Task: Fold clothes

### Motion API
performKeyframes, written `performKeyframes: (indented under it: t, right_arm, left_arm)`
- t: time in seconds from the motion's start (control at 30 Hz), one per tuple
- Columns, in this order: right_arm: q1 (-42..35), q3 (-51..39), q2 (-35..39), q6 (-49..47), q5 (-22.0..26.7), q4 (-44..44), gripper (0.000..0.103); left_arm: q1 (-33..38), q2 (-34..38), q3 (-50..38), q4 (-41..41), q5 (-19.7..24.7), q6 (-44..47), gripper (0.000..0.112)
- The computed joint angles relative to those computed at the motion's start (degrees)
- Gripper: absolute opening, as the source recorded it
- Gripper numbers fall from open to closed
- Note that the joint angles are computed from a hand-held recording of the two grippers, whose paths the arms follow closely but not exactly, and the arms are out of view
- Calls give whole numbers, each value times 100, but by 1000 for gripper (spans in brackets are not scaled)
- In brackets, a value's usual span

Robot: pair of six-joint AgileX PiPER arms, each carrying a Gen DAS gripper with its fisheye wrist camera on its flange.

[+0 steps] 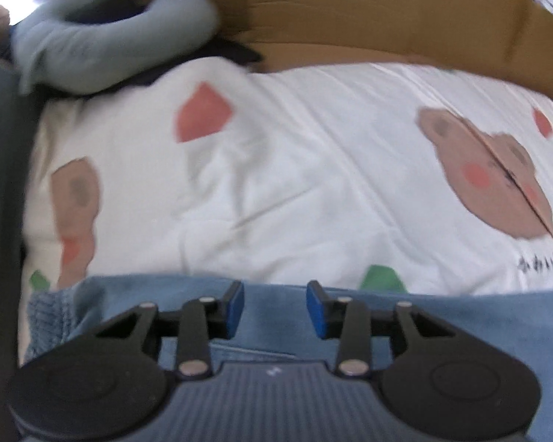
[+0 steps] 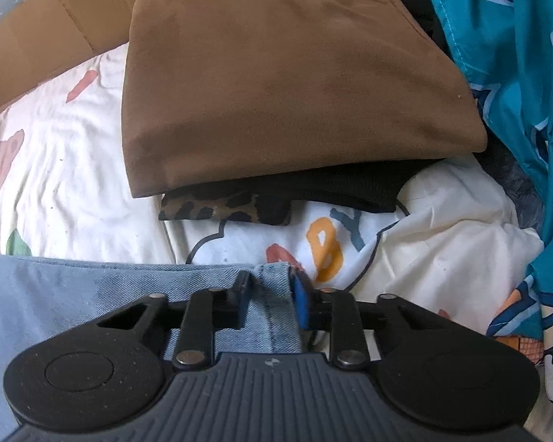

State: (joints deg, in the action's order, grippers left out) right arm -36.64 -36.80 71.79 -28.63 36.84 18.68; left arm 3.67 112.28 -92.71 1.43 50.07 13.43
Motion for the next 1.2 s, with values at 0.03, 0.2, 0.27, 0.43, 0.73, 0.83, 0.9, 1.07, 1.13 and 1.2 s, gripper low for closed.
performKeyframes:
  t: [0.03,0.2,0.27,0.43,0.73,0.83,0.9,1.07,1.13,1.2]
  right_arm:
    - [-31,-9,0,-79,20,34,20]
    - [-21,0,-102,-184,7,-18,18]
    - [28,2,-188,-74,-31,-100,18]
    - [164,-19,-170,243,-123,-366,17]
    - [431,-144,165,1047,-159,-944,29]
    - [142,-215,-37,615,107,-476,34]
    - [-86,-237,-190,199,331,-148,39]
    - [-717,-306,-493,-693,1005,491,40]
    - [-1068,-318,-600,-1054,1310,705,41]
    - [-1457,-339,-706,-1443,1633,879,41]
  left_arm:
    - [-54,32,-40,-8,26,76,40]
    - [-306,72,-80,-353,112,453,44]
    - [-402,50,14,-496,80,567,44]
    - [-603,-46,467,-644,-134,599,44]
    - [-892,-332,1326,-660,-637,276,55]
    - [-1045,-434,1490,-521,-712,-67,64]
    - [-1151,-492,1541,-404,-679,-330,69]
    - [-1362,-695,1678,-271,-532,-911,79]
    - [-1444,-811,1763,-245,-491,-1095,83]
    - [-1520,-946,1838,-240,-386,-1256,85]
